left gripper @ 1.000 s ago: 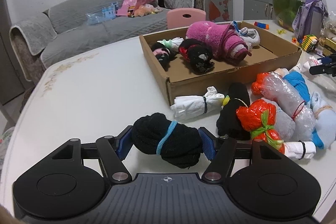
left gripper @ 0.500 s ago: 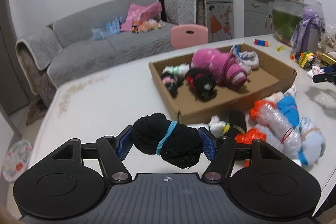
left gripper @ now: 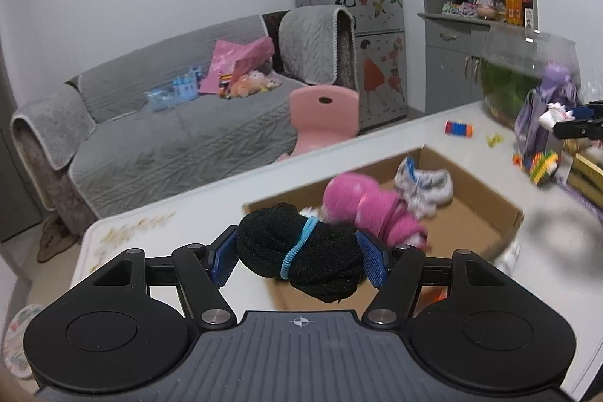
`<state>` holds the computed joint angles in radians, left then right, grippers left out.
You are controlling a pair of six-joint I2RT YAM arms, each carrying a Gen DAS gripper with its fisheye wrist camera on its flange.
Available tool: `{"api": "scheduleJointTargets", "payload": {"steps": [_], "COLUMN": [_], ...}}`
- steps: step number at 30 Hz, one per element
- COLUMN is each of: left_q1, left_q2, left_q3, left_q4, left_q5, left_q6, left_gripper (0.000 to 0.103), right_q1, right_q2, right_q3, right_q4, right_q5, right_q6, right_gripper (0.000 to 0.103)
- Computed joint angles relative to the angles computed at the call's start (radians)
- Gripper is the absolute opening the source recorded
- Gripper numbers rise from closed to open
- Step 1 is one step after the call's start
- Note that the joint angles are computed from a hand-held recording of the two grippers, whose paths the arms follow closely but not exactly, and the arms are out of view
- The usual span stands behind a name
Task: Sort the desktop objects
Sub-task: 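Carry both socks over the cardboard tray and open both grippers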
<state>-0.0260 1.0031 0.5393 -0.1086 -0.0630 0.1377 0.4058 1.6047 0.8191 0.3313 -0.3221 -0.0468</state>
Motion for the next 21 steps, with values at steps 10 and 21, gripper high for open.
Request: {"api": "scheduleJointTargets", "payload": {"steps": [10,21], "left_q1": [-0.043,-0.001], "left_q2": [0.424,0.799], "left_q3": [0.288,0.51], "left_q4": [0.079,0.125], "left_q5": [-0.019,-0.015], "left_q6": [-0.071,-0.082], "left_gripper": [0.071,0.071], "right_q1": [0.13,0.181], "right_q2": [0.253,0.588], "right_q3": [0.361,0.766], "right_q4": [-0.132,-0.355], "right_q5": [0.046,0.079], "right_q6": [-0.033,-0.063], "right_gripper": [0.067,0.067]}}
